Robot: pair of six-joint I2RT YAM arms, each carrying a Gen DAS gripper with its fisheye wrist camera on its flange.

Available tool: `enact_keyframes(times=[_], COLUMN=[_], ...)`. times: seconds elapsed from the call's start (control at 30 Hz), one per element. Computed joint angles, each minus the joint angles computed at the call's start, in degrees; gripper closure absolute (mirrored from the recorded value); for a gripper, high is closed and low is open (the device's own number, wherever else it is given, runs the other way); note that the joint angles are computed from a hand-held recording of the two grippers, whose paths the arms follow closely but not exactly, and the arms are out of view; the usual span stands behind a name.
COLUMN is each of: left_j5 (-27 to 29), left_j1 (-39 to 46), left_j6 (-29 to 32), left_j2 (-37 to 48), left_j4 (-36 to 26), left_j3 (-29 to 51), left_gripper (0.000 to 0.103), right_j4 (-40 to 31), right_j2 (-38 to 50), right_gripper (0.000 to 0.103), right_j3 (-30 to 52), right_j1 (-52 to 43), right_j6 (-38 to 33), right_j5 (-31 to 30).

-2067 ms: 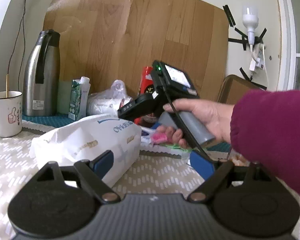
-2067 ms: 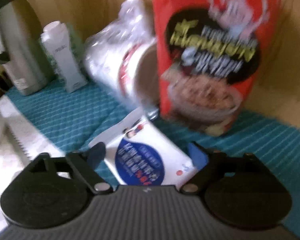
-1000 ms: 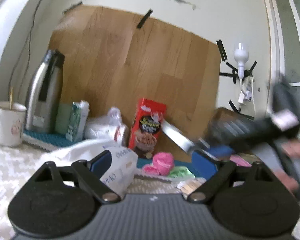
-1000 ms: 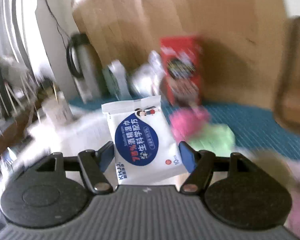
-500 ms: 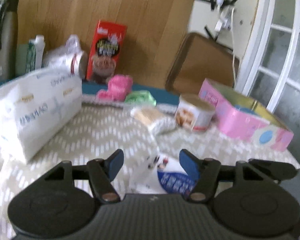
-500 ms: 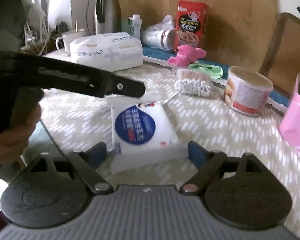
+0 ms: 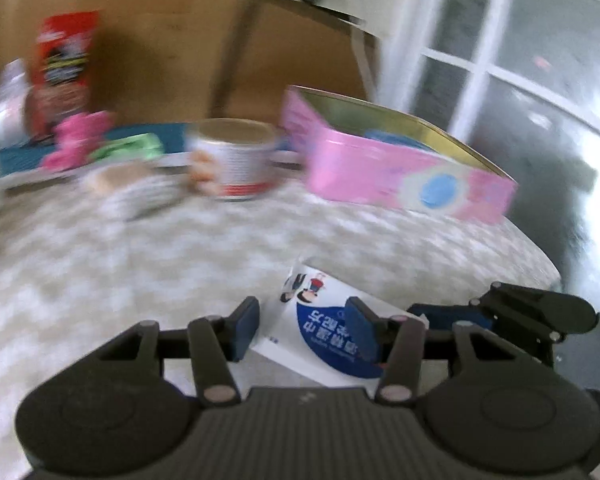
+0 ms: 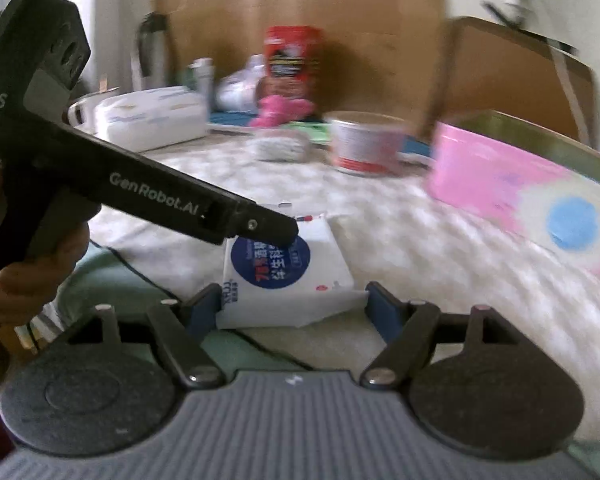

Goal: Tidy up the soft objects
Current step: 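Carry the alcohol-wipes packet into the pink tin and open the right tool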

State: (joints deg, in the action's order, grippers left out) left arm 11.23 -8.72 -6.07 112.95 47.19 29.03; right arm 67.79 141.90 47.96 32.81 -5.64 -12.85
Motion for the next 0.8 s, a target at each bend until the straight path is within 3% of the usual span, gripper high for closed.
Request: enact_keyframes(times=[0.3, 0.47, 0.6, 0.67, 0.77, 0.8], left_j5=[-0.92, -5.03, -9.43, -10.82, -13.42, -14.53], left_j1=[-9.64, -12.61, -14.09, -14.56, -15.34, -15.62], left_j6=[-1.3, 0.56, 0.64, 0.08, -1.04, -1.61], left_j2=[1.8, 3.48, 10.66, 15.19, 19.97, 20.74], left_j4=[-13.95, -17.76, -24.4, -30.34, -36.25, -36.8], left_j3=[17.59, 29.98, 44.39, 52.56, 60.16, 61.05], left_gripper=[0.056, 0.056, 0.054, 0.046, 0.042, 0.042], right_j4=[16.07, 14.92, 4.23, -1.75, -15.85, -20.65], right_j2=[1.42, -2.38, -2.29, -1.31, 0.94, 1.77], right_gripper=[0.024, 0.024, 0.024, 0.024, 0.023, 0.023], right_j3=[-5.75, -1.59, 8.9, 14.05, 25.0, 28.74], right_j1=[-9.12, -12.93, -16.31, -17.26, -18.2, -18.05], right_j6=[3.3, 2.02, 4.93, 6.56, 7.91, 8.26], right_j5=[1.11, 2.23, 0.14, 0.34, 2.06, 5.38])
